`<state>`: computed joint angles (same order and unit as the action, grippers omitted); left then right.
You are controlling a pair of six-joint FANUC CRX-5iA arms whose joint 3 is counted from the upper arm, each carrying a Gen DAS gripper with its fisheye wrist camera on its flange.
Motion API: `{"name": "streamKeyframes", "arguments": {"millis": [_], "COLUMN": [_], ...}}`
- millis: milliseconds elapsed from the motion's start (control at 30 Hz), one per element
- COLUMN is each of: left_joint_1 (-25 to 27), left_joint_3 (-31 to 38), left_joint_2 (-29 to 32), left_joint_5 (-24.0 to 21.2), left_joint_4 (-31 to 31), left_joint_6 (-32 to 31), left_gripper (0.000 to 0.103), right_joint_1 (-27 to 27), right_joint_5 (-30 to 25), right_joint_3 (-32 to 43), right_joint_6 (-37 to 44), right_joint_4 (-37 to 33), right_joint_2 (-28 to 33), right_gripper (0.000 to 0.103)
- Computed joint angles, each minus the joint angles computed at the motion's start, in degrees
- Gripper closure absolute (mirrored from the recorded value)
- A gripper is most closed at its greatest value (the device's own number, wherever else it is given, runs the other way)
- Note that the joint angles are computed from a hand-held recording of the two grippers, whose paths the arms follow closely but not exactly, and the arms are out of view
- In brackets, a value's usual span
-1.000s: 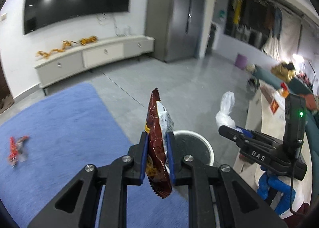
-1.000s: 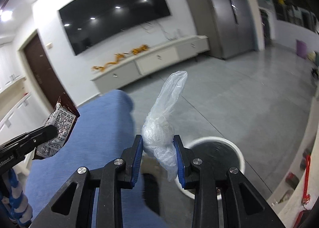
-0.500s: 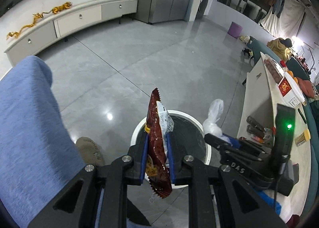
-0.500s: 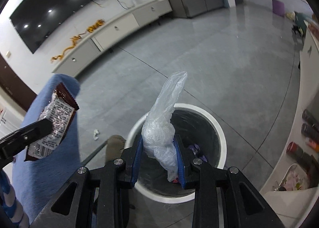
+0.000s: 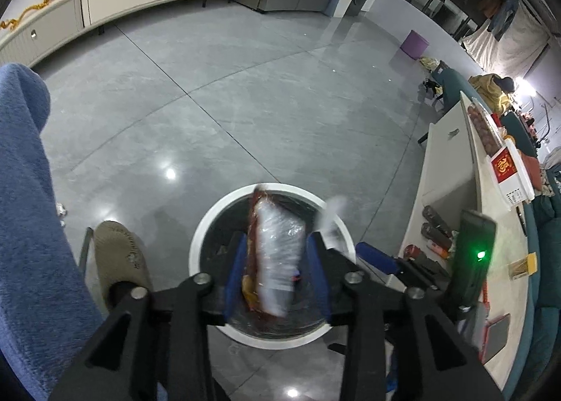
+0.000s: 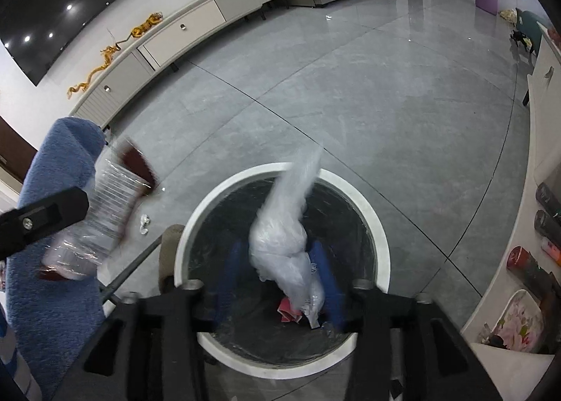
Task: Collect trash
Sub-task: 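Carry both bags over the trash bin and open both tools to drop them, then move both open tools back to the red wrappers on the rug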
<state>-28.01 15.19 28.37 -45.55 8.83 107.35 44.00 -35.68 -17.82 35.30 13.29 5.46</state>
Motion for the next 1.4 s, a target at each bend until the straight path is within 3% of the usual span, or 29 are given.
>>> {"name": "streamKeyframes", "arguments": {"millis": [167, 267, 567, 733, 800, 867, 1100, 1400], "left_joint_1": [-0.3, -1.0, -5.6, -8.3, -9.3, -11.8, -17.6, -23.2], "left_joint_3": [-0.4, -0.9, -1.9, -3.7, -4.5, -5.3, -8.3, -12.3], "left_joint_2": [-0.6, -2.3, -10.7, -15.7, -17.5, -20.0, -27.0, -35.0], "left_joint_5": [0.2, 0.2, -3.0, -5.4, -6.1, -7.9, -12.9, -19.2], "left_joint_4": [0.0, -3.3, -24.1, -33.1, -35.8, -41.9, -52.8, -61.9], "left_joint_6": [0.4, 3.5, 19.6, 27.9, 30.5, 35.3, 42.5, 49.7], "left_gripper": [0.061, 0.061, 0.061, 0.060, 0.038, 0.031, 0.031, 0.031], "right_joint_1": [0.0, 0.9, 5.1, 8.1, 9.3, 10.6, 14.6, 20.4], "right_joint_5": [-0.4, 0.0, 0.4, -1.2, -2.1, -3.2, -6.3, -11.1], "right_joint_3": [0.7, -0.1, -4.6, -7.2, -7.9, -8.3, -8.8, -6.1], "right_joint_6": [-0.1, -2.2, -15.1, -22.5, -25.0, -27.2, -33.0, -34.4], "right_joint_4": [-0.4, 1.4, 15.5, 24.0, 26.8, 29.3, 36.5, 43.2], "right_joint_2": [0.6, -0.7, -5.9, -8.8, -10.0, -11.2, -14.2, -14.7], "right_gripper": [0.051, 0.051, 0.049, 0.038, 0.037, 0.035, 0.034, 0.032]}}
